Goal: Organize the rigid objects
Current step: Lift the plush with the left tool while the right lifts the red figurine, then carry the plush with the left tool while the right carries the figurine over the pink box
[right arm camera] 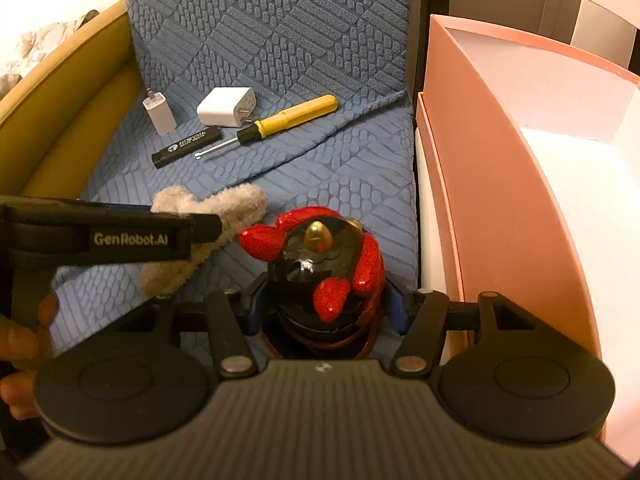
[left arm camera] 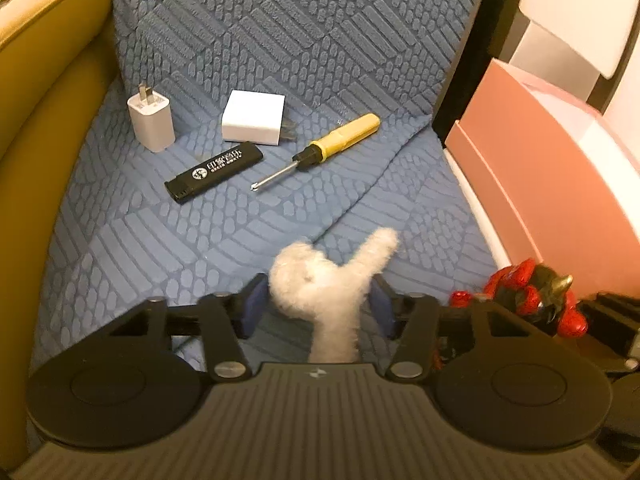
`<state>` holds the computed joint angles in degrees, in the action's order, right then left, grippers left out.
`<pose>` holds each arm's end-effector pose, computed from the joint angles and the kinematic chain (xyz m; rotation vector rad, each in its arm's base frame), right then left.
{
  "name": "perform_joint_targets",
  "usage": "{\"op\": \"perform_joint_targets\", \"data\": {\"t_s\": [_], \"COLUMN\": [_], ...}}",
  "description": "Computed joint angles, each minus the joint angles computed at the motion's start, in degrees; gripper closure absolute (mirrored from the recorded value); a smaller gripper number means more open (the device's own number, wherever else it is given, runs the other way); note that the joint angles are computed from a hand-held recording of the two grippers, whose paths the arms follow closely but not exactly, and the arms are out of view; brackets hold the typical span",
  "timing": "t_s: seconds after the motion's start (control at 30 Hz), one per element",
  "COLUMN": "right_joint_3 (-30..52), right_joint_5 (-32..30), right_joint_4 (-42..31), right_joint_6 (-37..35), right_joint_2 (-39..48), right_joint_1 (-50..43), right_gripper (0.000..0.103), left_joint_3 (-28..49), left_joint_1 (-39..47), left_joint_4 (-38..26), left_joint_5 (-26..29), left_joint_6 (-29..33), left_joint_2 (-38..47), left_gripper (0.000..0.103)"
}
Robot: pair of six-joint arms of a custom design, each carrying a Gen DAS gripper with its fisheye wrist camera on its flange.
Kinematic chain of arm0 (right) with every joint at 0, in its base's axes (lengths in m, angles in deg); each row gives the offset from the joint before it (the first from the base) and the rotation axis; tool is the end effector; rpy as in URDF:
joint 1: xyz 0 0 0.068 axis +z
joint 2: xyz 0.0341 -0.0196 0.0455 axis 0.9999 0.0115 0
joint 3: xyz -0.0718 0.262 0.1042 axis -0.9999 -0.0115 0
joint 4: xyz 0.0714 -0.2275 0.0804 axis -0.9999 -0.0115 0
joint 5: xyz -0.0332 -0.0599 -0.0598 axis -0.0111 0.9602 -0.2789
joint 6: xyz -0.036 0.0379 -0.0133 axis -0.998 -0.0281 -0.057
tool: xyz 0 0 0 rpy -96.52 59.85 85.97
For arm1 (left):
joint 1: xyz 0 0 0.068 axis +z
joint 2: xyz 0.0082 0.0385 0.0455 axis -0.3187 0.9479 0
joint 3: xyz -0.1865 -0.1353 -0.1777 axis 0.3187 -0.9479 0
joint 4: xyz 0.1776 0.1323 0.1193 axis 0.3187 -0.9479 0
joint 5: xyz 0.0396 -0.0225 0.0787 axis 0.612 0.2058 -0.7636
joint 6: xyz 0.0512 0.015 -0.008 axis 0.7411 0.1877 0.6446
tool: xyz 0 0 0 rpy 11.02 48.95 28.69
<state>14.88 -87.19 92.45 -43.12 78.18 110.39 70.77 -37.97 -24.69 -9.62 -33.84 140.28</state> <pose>0.2990 0.1154 0.1472 -0.4224 2.3207 0.1977 0.3082 -0.1044 0.1468 -0.2164 2.5065 -0.1967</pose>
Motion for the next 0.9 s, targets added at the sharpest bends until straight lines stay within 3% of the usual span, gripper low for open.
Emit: {"op": "perform_joint_targets", "data": {"t_s": [0.4,0.9], "right_joint_3": [-0.8,7.0], "right_joint_5": [-3.3,-8.6], "right_joint_4": [-3.6,-17.9], "right_joint_6": [-0.2,-1.5], "right_joint_2": [-5.8,-20.4], "right_joint_1": [-2.0,-7.0], "right_gripper": [0.043,0.043], "left_joint_3": [-2.6,6.6], "left_joint_1": [-0.1,-4.2], "left_joint_4": [-1.4,-14.8], "left_joint_5": [-0.2,-1.5], "left_joint_6": [-4.9,-7.9], "left_joint_2": [-7.1,-18.0], "left_gripper": [0.049,0.049]}}
